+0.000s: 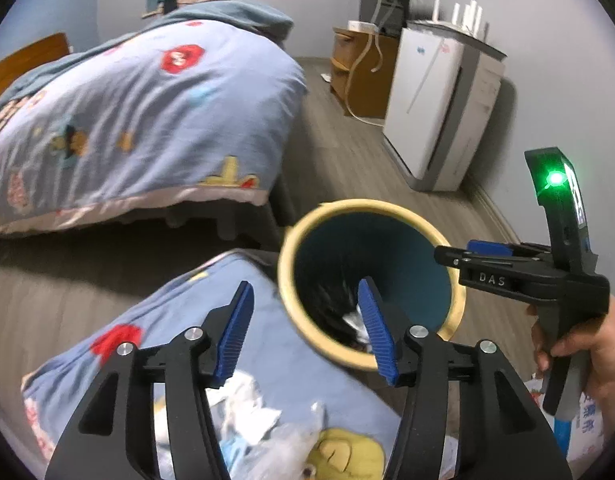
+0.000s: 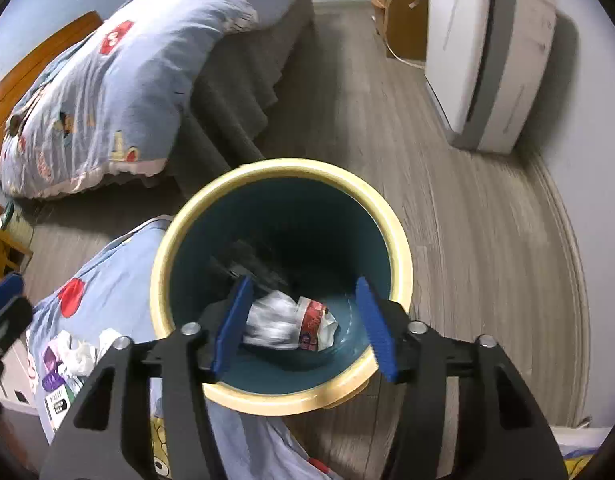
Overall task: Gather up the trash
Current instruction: 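Carry both items over the yellow bin and open both grippers to drop them, then grasp the blue cleaning wipes pack with the left gripper while the right grasps plastic wrap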
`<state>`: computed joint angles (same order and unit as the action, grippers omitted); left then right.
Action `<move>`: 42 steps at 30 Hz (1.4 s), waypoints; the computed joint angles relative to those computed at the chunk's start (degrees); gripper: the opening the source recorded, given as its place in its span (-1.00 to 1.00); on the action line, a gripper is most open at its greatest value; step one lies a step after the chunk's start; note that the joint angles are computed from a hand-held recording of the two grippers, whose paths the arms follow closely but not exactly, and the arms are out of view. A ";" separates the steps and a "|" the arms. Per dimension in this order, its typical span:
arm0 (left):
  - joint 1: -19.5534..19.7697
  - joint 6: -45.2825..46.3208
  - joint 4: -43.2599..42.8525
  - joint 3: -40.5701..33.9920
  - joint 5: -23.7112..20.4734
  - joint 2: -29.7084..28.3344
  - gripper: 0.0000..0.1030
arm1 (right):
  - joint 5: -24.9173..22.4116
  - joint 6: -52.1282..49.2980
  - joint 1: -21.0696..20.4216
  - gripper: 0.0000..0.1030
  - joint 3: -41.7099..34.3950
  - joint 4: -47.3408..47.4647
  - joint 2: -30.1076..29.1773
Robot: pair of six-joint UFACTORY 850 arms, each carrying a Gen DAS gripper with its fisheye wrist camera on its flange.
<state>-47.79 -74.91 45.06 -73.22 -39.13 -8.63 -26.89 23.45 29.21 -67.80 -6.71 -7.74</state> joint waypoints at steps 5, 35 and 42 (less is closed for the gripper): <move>-1.90 -6.01 3.36 5.31 -5.18 7.14 0.61 | 0.31 -0.65 2.37 0.72 1.23 -1.72 2.79; -14.83 -18.65 -8.06 30.30 -18.24 25.21 0.56 | -1.54 8.61 21.33 0.88 8.60 -1.11 10.72; -11.55 -10.94 -14.39 31.92 -10.07 22.48 -0.19 | -0.81 6.55 20.65 0.88 7.84 1.19 7.86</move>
<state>-59.33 -85.85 30.67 -41.30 -49.21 13.85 -27.70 30.00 49.86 -59.96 -5.52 0.13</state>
